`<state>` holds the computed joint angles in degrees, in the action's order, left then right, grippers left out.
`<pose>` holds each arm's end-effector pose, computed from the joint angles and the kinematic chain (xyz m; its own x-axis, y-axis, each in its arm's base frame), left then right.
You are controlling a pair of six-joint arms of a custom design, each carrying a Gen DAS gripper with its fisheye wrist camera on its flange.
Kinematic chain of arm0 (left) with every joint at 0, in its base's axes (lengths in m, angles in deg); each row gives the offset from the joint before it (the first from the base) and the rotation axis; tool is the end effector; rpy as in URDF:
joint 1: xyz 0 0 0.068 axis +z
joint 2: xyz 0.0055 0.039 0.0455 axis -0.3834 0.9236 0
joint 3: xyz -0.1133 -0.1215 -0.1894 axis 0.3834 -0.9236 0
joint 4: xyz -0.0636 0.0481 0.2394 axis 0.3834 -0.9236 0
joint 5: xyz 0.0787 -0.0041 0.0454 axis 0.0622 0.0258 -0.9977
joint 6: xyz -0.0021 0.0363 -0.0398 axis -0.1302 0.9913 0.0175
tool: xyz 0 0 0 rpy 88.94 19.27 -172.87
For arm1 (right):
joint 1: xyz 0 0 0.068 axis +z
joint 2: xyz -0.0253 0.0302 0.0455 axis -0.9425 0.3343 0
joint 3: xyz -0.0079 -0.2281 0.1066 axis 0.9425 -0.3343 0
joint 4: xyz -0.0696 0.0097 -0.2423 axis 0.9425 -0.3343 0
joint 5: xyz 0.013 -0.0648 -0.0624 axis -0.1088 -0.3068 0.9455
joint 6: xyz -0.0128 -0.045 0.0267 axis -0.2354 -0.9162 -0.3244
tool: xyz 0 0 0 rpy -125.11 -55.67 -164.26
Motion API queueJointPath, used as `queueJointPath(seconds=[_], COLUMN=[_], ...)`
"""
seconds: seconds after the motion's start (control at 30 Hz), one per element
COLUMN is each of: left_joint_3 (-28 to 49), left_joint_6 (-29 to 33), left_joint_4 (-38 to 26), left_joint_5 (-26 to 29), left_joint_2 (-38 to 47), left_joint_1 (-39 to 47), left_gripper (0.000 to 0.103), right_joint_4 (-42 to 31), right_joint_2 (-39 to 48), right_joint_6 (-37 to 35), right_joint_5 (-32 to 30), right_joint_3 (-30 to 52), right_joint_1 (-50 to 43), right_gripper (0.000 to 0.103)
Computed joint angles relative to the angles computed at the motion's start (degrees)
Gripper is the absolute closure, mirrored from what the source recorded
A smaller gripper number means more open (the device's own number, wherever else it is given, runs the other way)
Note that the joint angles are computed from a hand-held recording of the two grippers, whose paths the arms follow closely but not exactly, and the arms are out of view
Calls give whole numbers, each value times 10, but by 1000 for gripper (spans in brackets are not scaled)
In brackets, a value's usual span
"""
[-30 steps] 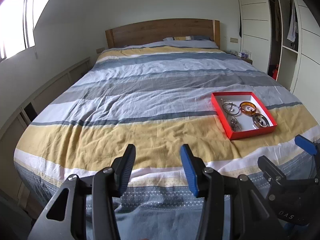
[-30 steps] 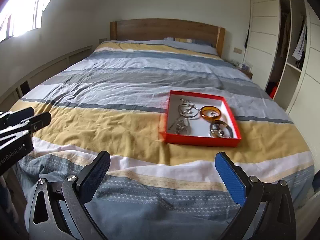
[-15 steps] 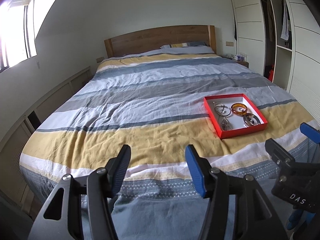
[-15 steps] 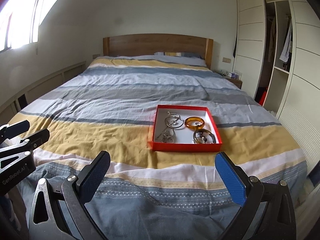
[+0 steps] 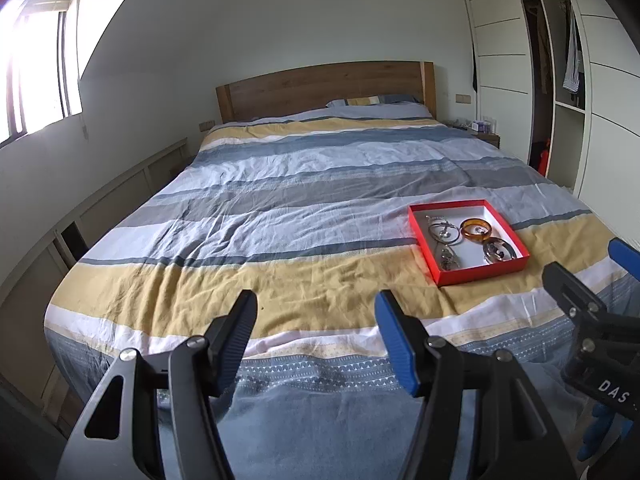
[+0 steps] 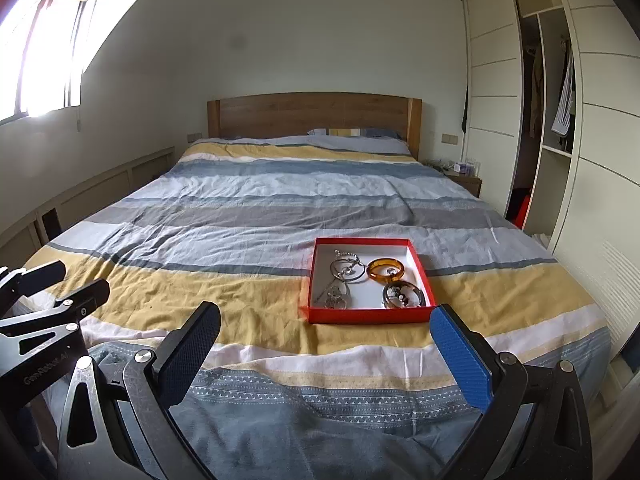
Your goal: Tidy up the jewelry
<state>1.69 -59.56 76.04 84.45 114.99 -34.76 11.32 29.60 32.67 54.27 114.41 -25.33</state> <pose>0.2325 -0.0564 0.2129 -0.4315 0.3528 -0.8303 0.4707 0.8732 0.1264 0.1364 0.0939 0.1942 -0.4101 0.2193 -0.8853 0.5011 0.8652 -0.0178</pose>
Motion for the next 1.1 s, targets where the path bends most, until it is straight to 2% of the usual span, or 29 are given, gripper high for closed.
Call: queueJointPath(seconds=[0.33, 0.8, 1.1], left_joint_3=[2, -3, -2], left_joint_6=[-3, -4, -4], left_joint_4=[-11, -13, -18], left_joint_5=[26, 34, 45], left_joint_2=[-7, -11, -6], left_joint_1=[16, 22, 26], left_gripper=[44, 44, 44], right_joint_4=[-51, -60, -52], right_joint_2=[9, 18, -3], right_joint_6=[47, 58, 36], right_joint_5=[18, 15, 4], right_joint_3=[21, 28, 16], right_joint_1=[26, 34, 16], right_gripper=[1, 1, 0])
